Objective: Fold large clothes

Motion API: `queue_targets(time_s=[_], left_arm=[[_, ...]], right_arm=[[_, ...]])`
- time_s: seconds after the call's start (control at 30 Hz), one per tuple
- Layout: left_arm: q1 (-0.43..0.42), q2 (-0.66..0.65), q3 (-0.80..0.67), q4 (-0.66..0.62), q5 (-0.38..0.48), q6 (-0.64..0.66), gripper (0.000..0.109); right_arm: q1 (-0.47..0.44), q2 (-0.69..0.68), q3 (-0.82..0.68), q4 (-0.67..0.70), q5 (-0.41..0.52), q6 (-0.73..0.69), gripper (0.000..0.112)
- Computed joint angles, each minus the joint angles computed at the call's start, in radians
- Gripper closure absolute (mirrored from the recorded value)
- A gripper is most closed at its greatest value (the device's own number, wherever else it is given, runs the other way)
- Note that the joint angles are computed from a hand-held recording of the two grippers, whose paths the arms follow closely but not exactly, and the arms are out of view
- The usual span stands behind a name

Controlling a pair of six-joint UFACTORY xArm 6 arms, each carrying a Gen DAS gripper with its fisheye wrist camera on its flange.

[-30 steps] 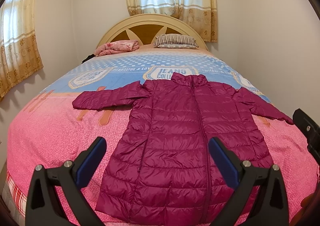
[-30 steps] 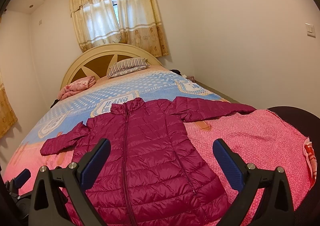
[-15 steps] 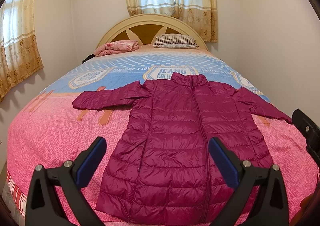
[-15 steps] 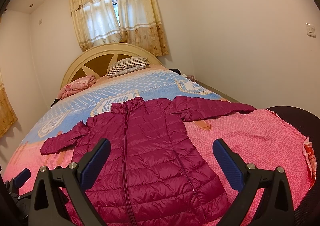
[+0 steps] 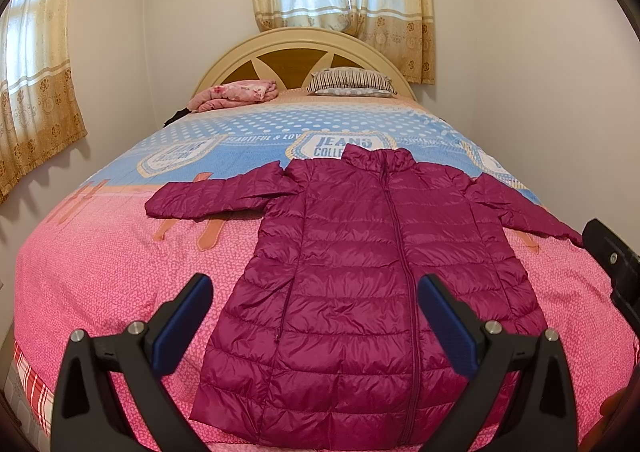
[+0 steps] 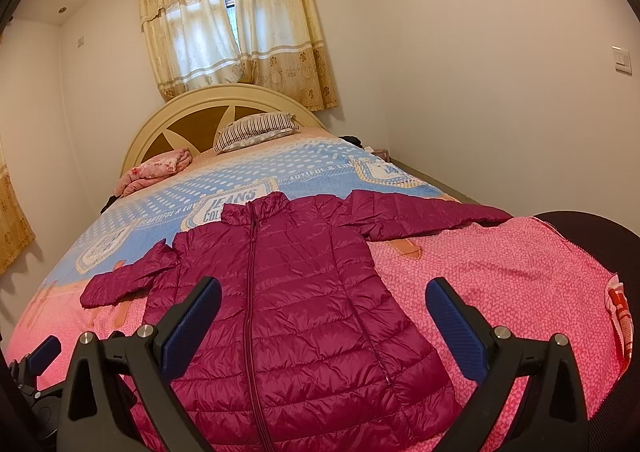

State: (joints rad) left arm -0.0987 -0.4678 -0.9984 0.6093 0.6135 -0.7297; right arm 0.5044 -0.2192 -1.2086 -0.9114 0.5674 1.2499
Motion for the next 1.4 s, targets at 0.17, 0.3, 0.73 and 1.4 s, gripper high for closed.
queue_targets(time_s=[0.17, 0.3, 0.73, 1.4], left_arm=[[-0.001, 0.000, 0.000, 0.000, 0.001, 0.001, 0.006], [0.000, 0.000, 0.002, 0.000, 0.000, -0.004, 0.006], [0.065, 0.180, -0.085, -0.109, -0.056, 0.115, 0.006], [0.239, 0.690, -0.519, -0.060, -0.238, 0.078, 0.006]], right_arm=[[0.000, 0.003, 0.001, 0.011, -0.002, -0.010, 0.010], [-0.004, 0.012, -0.002, 0.023, 0.001, -0.022, 0.010], [-0.103, 0.202, -0.166, 0.172, 0.063, -0.215, 0.010], [-0.374, 0.754, -0.826, 0.571, 0.201, -0.486, 0.011]])
